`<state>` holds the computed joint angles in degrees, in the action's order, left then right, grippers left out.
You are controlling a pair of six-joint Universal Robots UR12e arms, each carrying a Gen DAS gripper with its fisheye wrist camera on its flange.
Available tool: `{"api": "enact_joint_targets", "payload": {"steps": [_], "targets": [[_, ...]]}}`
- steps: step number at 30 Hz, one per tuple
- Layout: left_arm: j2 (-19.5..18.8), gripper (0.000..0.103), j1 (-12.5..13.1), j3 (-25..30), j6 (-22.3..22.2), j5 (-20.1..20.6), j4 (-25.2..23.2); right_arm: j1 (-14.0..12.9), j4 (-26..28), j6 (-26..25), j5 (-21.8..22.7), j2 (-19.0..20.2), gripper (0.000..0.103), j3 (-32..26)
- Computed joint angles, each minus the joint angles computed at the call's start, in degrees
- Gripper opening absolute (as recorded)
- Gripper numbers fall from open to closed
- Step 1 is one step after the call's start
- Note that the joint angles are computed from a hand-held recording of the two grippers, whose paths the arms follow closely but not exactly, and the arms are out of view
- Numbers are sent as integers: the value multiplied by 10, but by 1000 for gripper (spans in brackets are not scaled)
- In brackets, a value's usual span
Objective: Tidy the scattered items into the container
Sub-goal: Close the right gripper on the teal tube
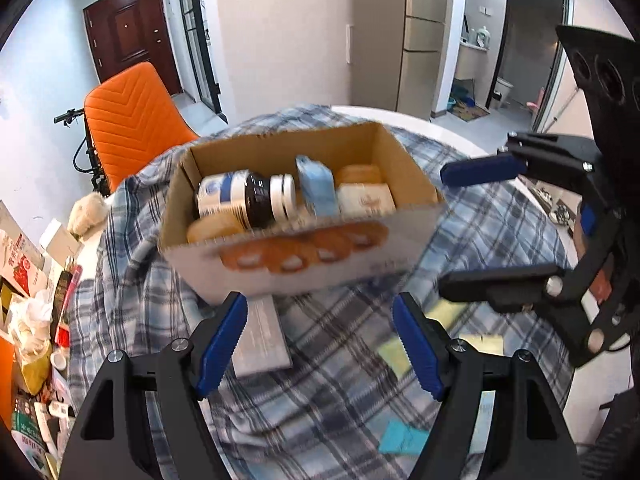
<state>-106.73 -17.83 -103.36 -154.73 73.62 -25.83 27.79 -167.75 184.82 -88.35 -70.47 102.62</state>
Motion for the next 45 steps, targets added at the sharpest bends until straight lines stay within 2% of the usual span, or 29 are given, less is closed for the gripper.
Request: {"api": "enact_joint_targets", "payload": {"steps": [7,11,15,17,20,22,25,30,34,36,45], "targets": [[12,77,7,-25,0,-12,-19,8,-13,14,16,-3,80,25],[20,77,13,-34,10,-36,-58,17,-2,7,33,0,80,33],[25,77,10,-50,20,-18,-42,33,13,-17,29,6,79,37],[26,77,10,-56,21,-14,-36,41,18,-30,30,10,74,38],[26,77,13,-60,18,-18,-44,46,28,-36,45,14,62,37],[26,77,15,-61,19,-18,-49,48,36,-39,56,17,49,35],[26,77,15,-63,21,-17,-51,49,51,-46,66,23,39,29],[27,77,13,-66,25,-14,-51,55,51,-54,52,29,36,26],[24,77,12,-63,24,-11,-53,55,54,-55,53,29,22,25],[23,77,12,-62,21,-12,-54,55,54,-53,51,29,20,25],[25,77,13,-60,24,-13,-59,51,53,-40,53,24,19,28]]}}
